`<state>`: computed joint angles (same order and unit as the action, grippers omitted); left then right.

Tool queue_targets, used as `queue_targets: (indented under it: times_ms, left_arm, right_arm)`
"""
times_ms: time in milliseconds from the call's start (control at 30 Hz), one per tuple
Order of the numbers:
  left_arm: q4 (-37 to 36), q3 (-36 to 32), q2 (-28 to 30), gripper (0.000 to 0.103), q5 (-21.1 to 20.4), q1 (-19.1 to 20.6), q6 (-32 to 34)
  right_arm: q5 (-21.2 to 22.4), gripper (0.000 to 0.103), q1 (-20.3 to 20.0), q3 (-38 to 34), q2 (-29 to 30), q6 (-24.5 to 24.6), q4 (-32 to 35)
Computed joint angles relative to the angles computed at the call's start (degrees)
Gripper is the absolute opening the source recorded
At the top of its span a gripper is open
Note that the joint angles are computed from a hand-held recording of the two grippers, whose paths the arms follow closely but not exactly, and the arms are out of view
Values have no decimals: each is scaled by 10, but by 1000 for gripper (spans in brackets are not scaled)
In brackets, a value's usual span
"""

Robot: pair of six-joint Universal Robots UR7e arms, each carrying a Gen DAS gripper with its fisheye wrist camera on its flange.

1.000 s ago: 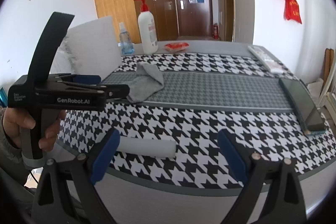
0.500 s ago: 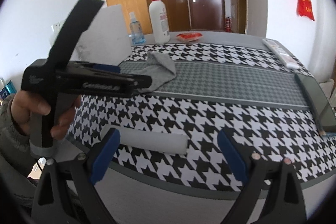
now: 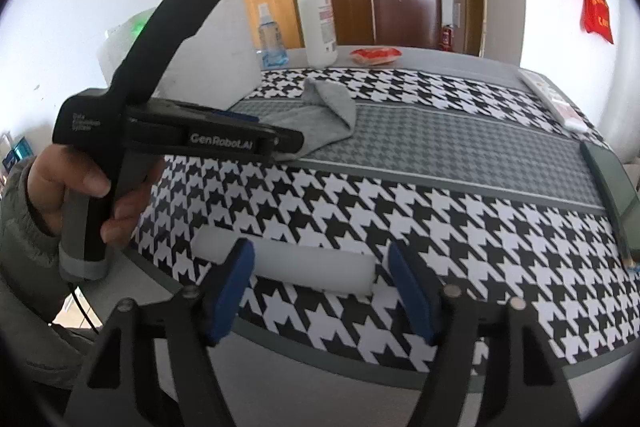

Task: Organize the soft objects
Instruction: 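Close the left tool on the grey sock while the right tool grasps the white roller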

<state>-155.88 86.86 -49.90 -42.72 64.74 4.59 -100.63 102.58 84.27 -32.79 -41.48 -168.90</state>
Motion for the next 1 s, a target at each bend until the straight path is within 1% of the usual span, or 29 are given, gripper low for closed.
queue_targets:
  times_ms: [100,200,233,267,300,367,433,533,567,633,700,867,1000]
  left_arm:
    - [-4,2,-2,51,-6,1,10]
    - [-9,3,-3,34,-10,2,12]
    - [-12,4,-4,26,-12,3,14]
    - [-16,6,-5,22,-12,4,17]
    - [-19,6,-6,21,-14,4,20]
    - [-27,9,-6,18,-15,5,27]
    - [-32,10,-7,16,-19,6,30]
    - [-32,11,-10,15,-31,9,29]
    - [-29,11,-13,14,-39,10,27]
    - [-39,15,-16,14,-47,9,33]
    - [-57,24,-20,14,-53,7,46]
    - [-106,52,-35,14,-61,-3,75]
    - [-132,74,-51,14,-67,-10,86]
  right_arm:
    - [-5,65,2,2,-1,-18,3]
    - [-12,62,4,2,-1,-25,6]
    - [-11,60,4,2,-2,-26,8]
    - [-12,57,5,3,-2,-28,10]
    - [-12,55,5,5,-3,-31,10]
    - [-10,43,5,6,-6,-34,19]
    - [-10,36,6,8,-10,-33,30]
    - [-15,30,8,12,-13,-31,35]
    - [-15,25,9,14,-14,-30,35]
    - [-13,21,9,15,-17,-25,40]
    - [-6,19,9,15,-18,-12,45]
    - [13,18,8,23,-28,13,36]
    - [12,18,12,33,-31,17,4]
